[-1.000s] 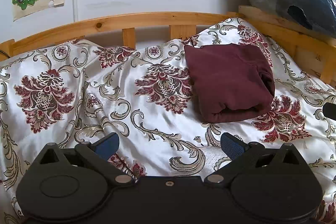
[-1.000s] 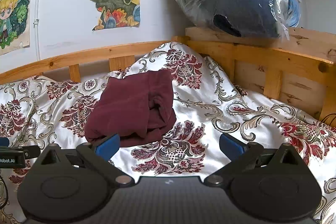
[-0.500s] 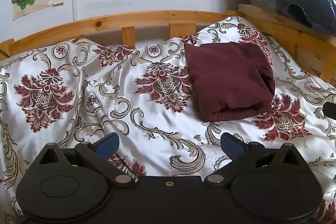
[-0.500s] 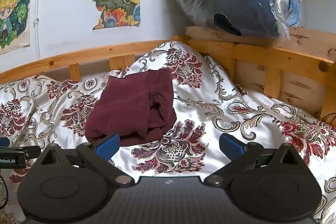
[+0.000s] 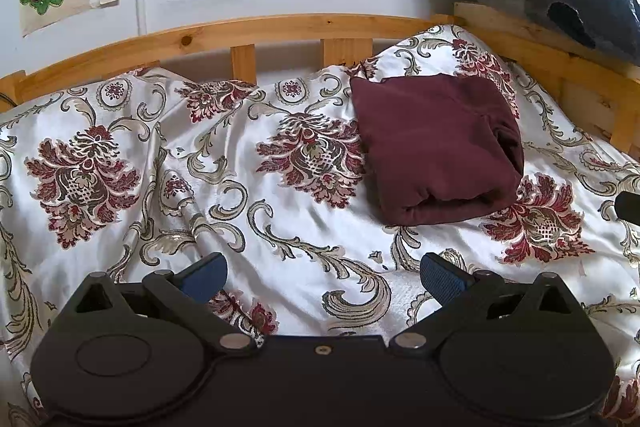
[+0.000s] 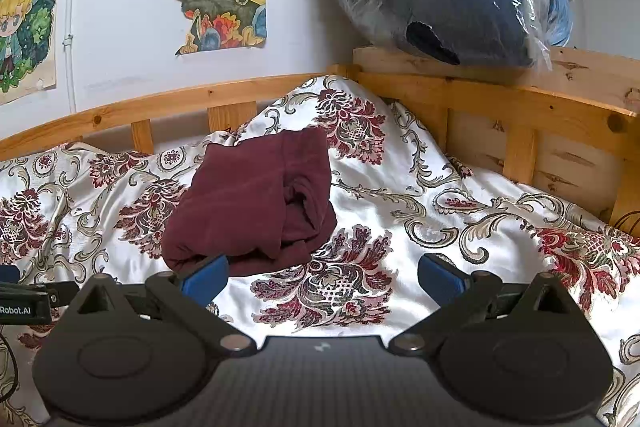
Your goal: Fold small clothes
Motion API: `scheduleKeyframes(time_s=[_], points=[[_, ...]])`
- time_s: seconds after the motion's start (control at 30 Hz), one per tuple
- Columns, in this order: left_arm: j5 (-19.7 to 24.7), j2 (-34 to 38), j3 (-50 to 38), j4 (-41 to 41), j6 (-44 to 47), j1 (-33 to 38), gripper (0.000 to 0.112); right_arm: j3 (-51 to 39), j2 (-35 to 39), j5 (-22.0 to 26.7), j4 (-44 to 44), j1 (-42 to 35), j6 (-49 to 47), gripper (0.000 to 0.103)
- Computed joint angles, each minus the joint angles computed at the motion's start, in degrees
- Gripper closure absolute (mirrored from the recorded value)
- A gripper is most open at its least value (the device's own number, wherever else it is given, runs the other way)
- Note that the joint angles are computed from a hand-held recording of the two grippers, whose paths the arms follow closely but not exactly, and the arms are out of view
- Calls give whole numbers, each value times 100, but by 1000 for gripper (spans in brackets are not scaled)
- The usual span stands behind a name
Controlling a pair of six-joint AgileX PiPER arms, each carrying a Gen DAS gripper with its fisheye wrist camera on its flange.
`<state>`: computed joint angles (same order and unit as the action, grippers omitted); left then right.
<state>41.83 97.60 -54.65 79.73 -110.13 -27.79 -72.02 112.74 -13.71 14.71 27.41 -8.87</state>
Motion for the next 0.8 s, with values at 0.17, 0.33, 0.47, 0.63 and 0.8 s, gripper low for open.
scheduleKeyframes(time_s=[0.17,0.33,0.47,0.63,0.8], points=[[-57,69,-142,-378,516,34,10,-10,18,28,-41,6,63,0],[644,351,-544,-952,1195,-102,10,-135,86,221,196,21,-76,0],[495,294,-522,-1134,1294,10,10,-233,143,329,379,28,-229,0],[387,250,-481,-1169,1235,59,10,-341,209,440,749,64,-623,0],[269,253,-475,-1163,1185,112,10,-456,290,528,1080,108,-986,0]])
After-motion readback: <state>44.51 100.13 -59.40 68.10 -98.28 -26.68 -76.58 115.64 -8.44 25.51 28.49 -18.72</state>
